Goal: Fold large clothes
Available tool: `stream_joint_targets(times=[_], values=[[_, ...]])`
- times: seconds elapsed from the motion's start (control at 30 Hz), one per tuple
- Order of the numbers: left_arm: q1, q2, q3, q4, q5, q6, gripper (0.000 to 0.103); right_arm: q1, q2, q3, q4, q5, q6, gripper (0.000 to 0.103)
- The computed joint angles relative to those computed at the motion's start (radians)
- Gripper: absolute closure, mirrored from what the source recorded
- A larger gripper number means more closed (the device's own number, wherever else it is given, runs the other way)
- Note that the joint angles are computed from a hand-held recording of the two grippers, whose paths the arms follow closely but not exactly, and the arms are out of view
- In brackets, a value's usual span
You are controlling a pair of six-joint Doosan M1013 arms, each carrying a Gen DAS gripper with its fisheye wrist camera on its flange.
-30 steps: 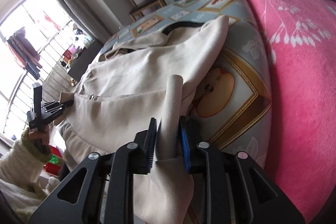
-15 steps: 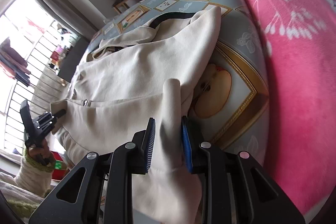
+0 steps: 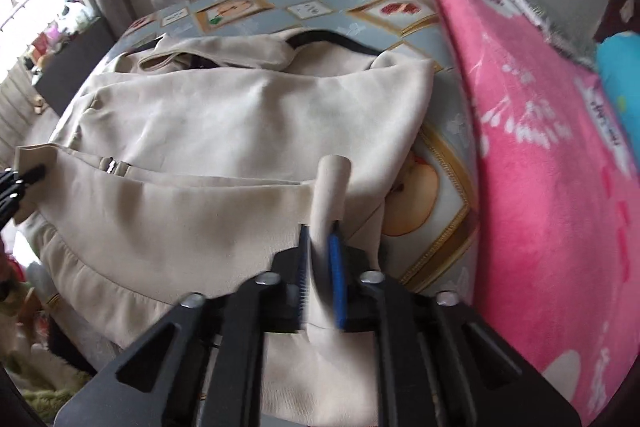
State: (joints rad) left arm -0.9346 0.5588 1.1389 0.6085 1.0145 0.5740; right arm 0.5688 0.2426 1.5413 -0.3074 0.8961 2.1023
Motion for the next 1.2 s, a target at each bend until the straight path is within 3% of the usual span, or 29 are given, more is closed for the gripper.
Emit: stream_joint_targets(times=[0.33,0.5,0.67,0.8,0.9,1.0,1.07,1.17,1.2], values=[[-0.044,-0.092,0.069,0.215,-0.047,-0.172,0.098,0.066,-0.099,0.042,-0.281,-0.037,0.344,0.097],[-0.019,-0.096,0.033,0.247,-0.096,-0.156,0.098,0.054,-0.079,-0.002,-0.339,-0.045,0.359,0.097],[0.032,-0.054,-0.056,0.216,-0.115,-0.079,0.098,0.01,-0.025,-0.084,-0.334,-0.078,0.31,0.097],[0.096,0.019,-0.191,0.109,-0.12,0.05,0.098,-0.038,0.057,-0.191,-0.292,-0.078,0.219,0.097],[0.142,0.104,-0.339,0.002,-0.082,0.186,0.098,-0.066,0.12,-0.267,-0.253,-0.063,0.164,0.097],[0.189,0.223,-0.533,-0.138,0.017,0.321,0.098,-0.095,0.191,-0.34,-0.197,-0.034,0.109,0.097],[0.211,0.323,-0.693,-0.192,0.128,0.388,0.098,-0.111,0.241,-0.385,-0.156,0.001,0.07,0.097],[0.233,0.438,-0.875,-0.256,0.251,0.446,0.098,-0.125,0.296,-0.427,-0.111,0.052,0.027,0.097],[0.236,0.454,-0.892,-0.265,0.267,0.453,0.098,-0.129,0.304,-0.431,-0.102,0.057,0.021,0.097]])
